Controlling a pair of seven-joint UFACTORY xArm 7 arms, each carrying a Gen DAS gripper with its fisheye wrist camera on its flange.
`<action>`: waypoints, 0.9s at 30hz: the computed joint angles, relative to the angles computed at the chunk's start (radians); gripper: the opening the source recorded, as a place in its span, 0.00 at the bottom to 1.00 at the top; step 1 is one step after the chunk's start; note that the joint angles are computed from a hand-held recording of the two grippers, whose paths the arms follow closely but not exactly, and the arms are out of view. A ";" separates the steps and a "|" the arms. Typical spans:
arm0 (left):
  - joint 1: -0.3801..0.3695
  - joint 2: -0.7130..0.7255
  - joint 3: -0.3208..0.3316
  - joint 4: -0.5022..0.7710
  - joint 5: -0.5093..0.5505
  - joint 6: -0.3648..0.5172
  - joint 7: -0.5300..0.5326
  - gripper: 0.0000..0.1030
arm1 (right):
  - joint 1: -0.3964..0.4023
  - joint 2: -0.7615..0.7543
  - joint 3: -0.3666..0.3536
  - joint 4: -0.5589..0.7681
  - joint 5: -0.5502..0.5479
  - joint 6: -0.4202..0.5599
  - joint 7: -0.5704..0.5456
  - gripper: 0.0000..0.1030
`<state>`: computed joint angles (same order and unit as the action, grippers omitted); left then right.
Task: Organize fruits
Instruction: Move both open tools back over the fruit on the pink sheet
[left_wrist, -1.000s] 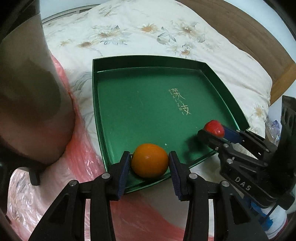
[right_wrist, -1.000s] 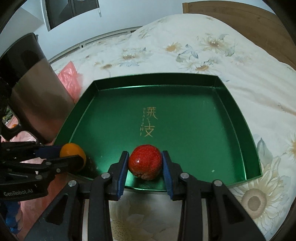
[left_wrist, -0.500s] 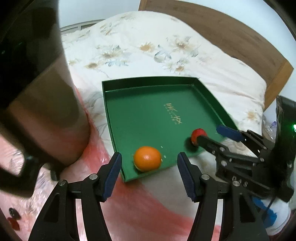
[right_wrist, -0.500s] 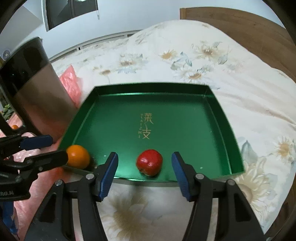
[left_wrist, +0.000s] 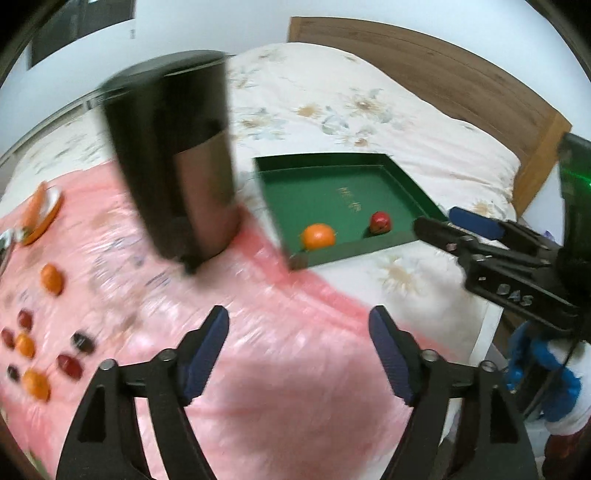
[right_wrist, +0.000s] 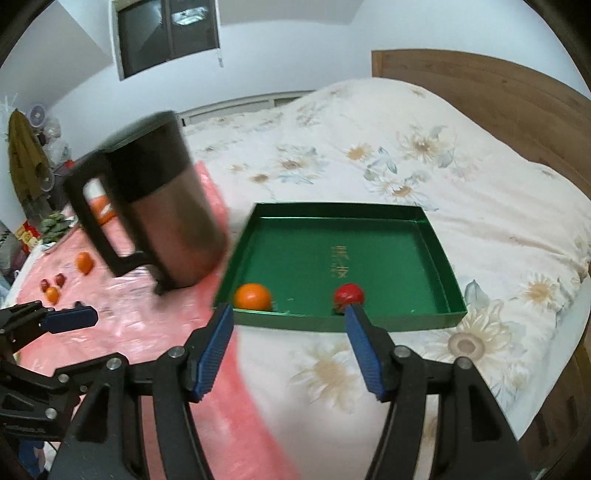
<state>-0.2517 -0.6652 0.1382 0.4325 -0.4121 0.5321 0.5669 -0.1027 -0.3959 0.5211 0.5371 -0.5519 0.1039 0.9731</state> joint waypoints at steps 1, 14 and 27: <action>0.017 -0.023 0.000 -0.010 0.012 0.016 -0.004 0.72 | 0.022 -0.018 -0.003 -0.006 0.011 0.009 0.001 0.88; 0.324 -0.426 0.098 -0.151 0.236 0.269 0.044 0.72 | 0.223 -0.190 0.077 -0.021 0.146 0.079 0.054 0.88; 0.644 -0.518 0.319 -0.118 0.325 0.412 0.270 0.72 | 0.241 -0.148 0.282 0.137 0.102 0.132 0.178 0.88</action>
